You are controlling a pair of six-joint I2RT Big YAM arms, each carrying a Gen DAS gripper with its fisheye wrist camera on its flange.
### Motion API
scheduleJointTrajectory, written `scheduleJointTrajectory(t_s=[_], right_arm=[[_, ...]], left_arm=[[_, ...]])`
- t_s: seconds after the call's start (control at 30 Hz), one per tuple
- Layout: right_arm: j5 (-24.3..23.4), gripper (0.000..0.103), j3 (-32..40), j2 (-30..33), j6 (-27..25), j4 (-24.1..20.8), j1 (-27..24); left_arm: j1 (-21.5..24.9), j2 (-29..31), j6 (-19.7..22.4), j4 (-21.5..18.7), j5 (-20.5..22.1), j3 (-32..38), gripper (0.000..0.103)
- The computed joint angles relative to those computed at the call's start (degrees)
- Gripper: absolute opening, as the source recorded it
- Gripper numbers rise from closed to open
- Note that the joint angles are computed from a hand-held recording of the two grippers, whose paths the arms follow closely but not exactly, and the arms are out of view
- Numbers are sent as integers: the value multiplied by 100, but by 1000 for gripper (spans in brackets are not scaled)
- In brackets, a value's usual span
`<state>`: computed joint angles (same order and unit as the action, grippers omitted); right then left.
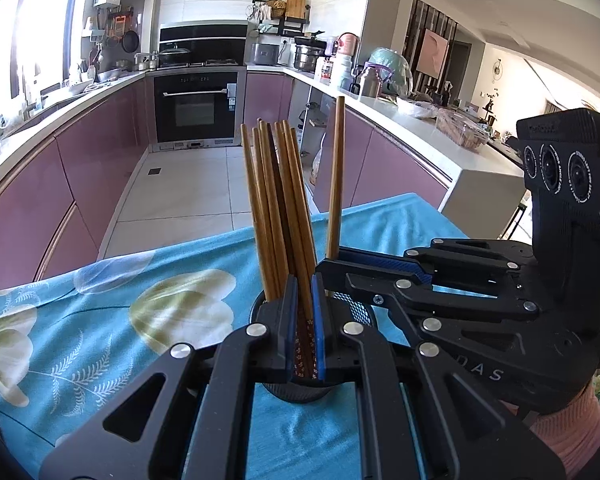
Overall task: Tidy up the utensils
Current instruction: 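Lower both held chopsticks into the mesh cup from above, then open both grippers to release the chopsticks and withdraw from the cup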
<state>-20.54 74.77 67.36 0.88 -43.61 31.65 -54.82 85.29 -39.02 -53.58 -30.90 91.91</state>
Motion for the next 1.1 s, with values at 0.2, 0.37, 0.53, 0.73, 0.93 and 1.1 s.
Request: scheduleJointTrajectory(t_s=[0.2, 0.37, 0.53, 0.73, 0.93, 1.1], right_arm=[[-18, 6, 10, 27, 59, 6, -9], [-19, 6, 69, 89, 73, -5, -14], [-28, 6, 81, 122, 94, 0, -40], [-27, 7, 86, 142, 98, 7, -42], [-23, 7, 130, 212, 92, 15, -52], [-37, 7, 89, 213, 140, 67, -46]], left_arm=[[53, -3, 6, 49, 44, -60, 8], [60, -7, -36, 61, 34, -83, 8], [65, -7, -66, 60, 33, -95, 8], [61, 0, -76, 55, 18, -94, 8], [81, 24, -132, 62, 34, -116, 8], [93, 7, -142, 100, 59, -160, 8]])
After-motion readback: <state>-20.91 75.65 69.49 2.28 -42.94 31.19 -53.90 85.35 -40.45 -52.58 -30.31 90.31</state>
